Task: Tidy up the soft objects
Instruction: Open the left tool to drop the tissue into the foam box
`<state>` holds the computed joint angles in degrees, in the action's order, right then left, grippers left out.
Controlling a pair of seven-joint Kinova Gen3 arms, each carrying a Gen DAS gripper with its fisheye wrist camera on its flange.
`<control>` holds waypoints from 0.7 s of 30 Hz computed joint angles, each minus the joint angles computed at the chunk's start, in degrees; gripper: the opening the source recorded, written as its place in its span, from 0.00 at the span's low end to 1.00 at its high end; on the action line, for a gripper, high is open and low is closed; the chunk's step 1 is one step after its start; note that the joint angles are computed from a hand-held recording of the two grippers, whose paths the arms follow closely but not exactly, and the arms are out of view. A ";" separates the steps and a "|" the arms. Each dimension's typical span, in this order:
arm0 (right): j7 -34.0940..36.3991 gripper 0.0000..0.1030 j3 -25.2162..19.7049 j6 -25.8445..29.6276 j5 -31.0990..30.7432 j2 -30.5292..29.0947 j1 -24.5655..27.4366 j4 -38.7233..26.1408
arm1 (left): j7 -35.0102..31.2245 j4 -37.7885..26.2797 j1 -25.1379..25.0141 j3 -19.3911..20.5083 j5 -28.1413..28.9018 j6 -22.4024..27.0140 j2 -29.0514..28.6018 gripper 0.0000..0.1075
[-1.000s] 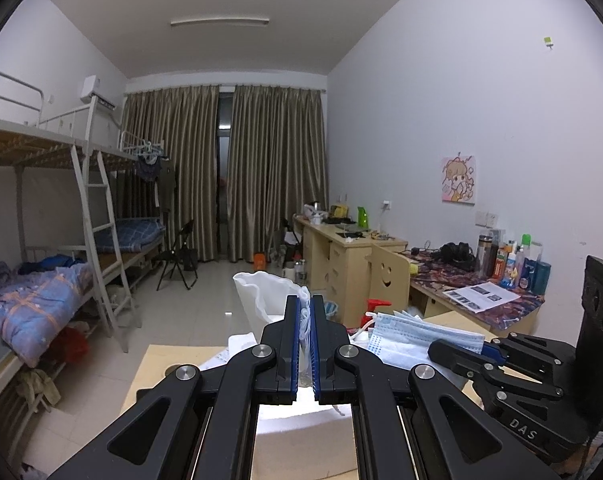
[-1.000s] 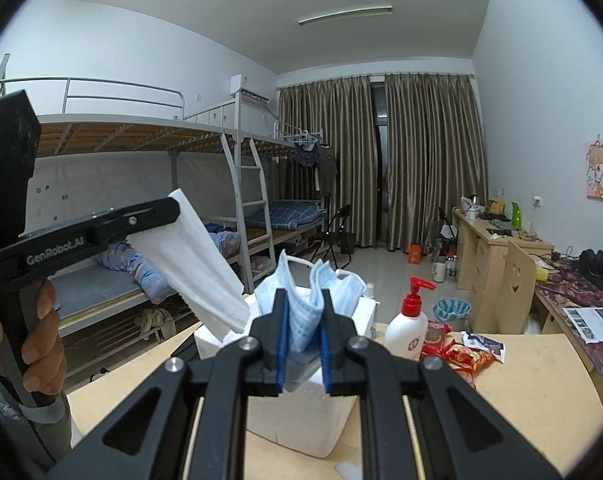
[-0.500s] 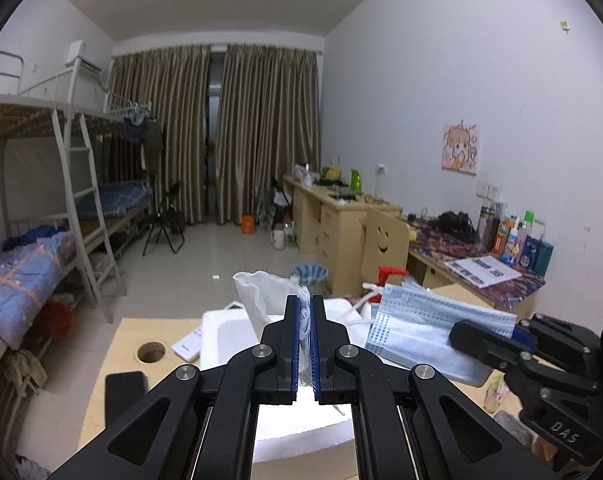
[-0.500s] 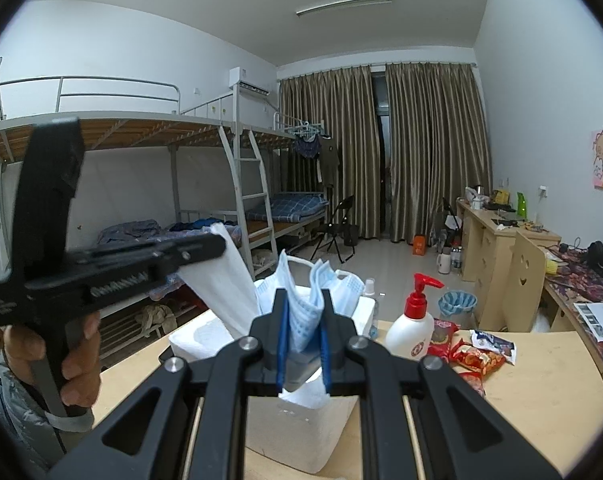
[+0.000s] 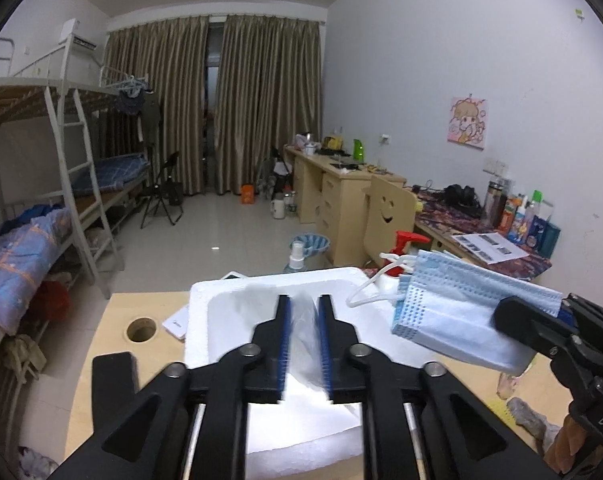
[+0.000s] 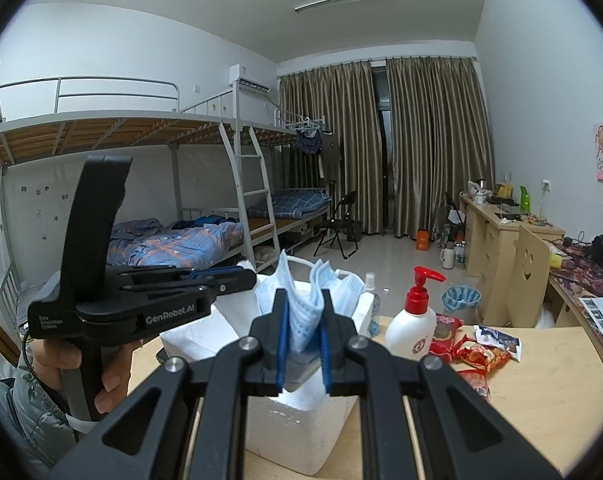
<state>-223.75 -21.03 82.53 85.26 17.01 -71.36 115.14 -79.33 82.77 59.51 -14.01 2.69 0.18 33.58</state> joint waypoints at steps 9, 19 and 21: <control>0.87 0.16 0.38 0.02 -0.39 0.49 0.09 -0.93 | -2.72 8.39 6.12 -8.23 8.06 -10.52 -2.35 0.94; 3.52 0.16 1.23 -2.47 -0.15 0.88 1.05 -2.86 | -10.56 15.27 7.90 -9.84 15.73 -17.94 -4.75 0.96; 4.18 0.16 1.51 -3.85 0.08 0.86 1.75 -3.22 | -11.37 16.18 6.68 -8.42 16.46 -19.34 -5.11 0.96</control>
<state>-219.57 -19.51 78.69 85.34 17.86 -69.61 111.91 -90.70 98.94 66.19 -22.43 19.14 -19.16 28.47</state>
